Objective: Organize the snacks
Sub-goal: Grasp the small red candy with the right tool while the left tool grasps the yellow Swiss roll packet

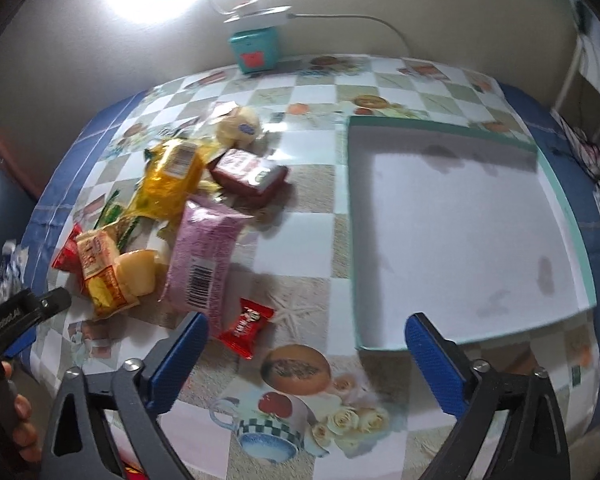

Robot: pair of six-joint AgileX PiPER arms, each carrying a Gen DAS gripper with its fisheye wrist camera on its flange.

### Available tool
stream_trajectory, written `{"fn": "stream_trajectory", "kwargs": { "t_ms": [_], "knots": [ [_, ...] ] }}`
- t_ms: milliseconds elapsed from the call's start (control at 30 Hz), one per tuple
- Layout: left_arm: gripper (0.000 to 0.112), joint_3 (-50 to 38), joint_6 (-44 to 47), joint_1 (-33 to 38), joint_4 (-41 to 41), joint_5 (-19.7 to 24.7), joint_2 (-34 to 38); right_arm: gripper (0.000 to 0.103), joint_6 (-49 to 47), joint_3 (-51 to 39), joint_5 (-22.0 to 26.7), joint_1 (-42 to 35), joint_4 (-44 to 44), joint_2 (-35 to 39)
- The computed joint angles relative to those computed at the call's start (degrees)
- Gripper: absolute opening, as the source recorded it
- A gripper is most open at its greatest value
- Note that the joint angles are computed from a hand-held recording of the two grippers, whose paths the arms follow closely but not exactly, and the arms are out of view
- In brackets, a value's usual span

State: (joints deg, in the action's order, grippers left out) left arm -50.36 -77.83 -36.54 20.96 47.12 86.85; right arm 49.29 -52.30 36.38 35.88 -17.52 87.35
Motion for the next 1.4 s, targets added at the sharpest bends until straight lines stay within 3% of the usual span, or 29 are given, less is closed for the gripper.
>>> {"fn": "stream_trajectory", "kwargs": {
  "t_ms": [100, 200, 400, 433, 533, 733, 1033, 1133, 1233, 1400],
  "knots": [
    [0.103, -0.47, 1.75, 0.3, -0.48, -1.53, 0.95, 0.093, -3.38, -1.51, 0.15, 0.68, 1.74, 2.3],
    [0.103, -1.12, 3.24, 0.88, -0.78, -3.33, 2.38, 0.082, -7.57, -2.88, -0.1, 0.84, 4.55, 5.09],
    [0.103, -2.39, 6.95, 3.21, -2.87, -7.01, 4.65, 0.074, -10.53, -4.39, -0.47, 1.28, 6.08, 7.75],
    [0.103, -2.96, 7.86, 3.64, -3.36, -7.14, 5.31, 0.074, -11.35, -4.89, -0.34, 1.27, 6.82, 8.62],
    [0.103, -4.33, 7.68, 4.23, -2.83, -6.55, 7.05, 0.062, -13.17, -5.97, -0.24, 1.05, 8.32, 10.43],
    [0.103, -5.76, 8.98, 5.34, -2.61, -7.09, 9.29, 0.057, -16.04, -7.5, -0.51, 0.03, 11.6, 13.11],
    [0.101, -8.18, 9.96, 5.48, -2.34, -6.35, 12.54, 0.039, -17.76, -9.2, -0.24, -0.38, 13.69, 15.42],
    [0.091, -8.14, 10.0, 5.32, -2.5, -6.35, 12.85, 0.034, -18.02, -9.78, -0.39, -0.32, 14.1, 15.93],
    [0.091, -8.39, 10.65, 5.48, -3.14, -6.4, 13.46, 0.028, -18.56, -10.4, -0.33, -0.35, 14.73, 16.48],
    [0.078, -7.32, 11.48, 5.79, -4.6, -7.86, 12.92, 0.026, -19.94, -9.41, -0.36, -1.07, 16.23, 15.52]
  ]
}}
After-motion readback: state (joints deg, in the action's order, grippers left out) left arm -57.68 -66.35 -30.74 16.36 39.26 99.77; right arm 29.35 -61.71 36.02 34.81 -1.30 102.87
